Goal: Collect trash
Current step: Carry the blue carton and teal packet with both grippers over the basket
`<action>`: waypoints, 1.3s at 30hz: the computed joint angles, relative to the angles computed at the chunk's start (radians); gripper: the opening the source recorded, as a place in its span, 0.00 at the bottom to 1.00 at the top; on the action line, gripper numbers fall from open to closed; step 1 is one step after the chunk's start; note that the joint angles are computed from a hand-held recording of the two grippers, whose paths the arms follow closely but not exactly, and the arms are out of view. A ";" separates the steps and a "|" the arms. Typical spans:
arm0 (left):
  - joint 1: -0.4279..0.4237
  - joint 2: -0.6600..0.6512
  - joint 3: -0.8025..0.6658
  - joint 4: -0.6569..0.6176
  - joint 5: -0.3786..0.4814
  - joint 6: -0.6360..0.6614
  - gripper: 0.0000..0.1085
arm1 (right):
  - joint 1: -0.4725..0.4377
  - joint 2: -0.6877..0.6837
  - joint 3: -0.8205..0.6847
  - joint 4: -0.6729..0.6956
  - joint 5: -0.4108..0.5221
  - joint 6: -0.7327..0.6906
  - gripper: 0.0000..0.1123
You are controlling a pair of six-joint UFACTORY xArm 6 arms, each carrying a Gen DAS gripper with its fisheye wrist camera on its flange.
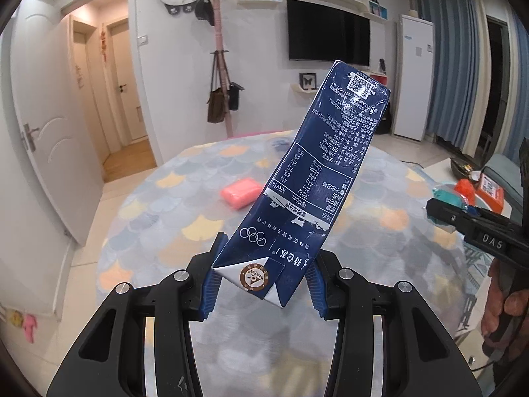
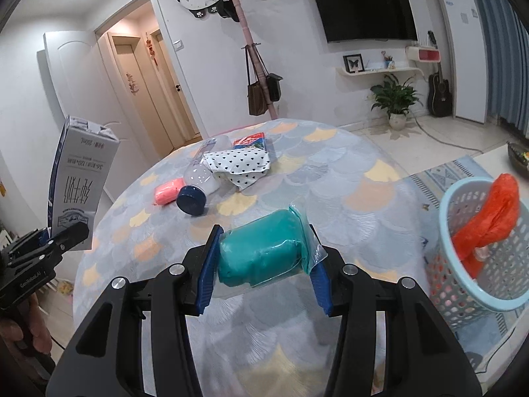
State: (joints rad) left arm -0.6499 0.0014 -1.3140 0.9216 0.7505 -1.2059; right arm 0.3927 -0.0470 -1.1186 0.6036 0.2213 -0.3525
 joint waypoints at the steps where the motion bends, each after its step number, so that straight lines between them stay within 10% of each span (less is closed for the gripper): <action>1: -0.007 0.009 -0.010 0.000 0.000 -0.002 0.39 | -0.004 -0.009 0.008 0.003 0.000 -0.005 0.40; 25: -0.072 0.241 -0.262 -0.104 -0.114 0.144 0.39 | -0.155 -0.100 0.137 -0.088 -0.091 0.052 0.40; 39: -0.129 0.599 -0.741 -0.356 -0.094 0.449 0.39 | -0.314 -0.088 0.155 0.120 -0.129 -0.126 0.40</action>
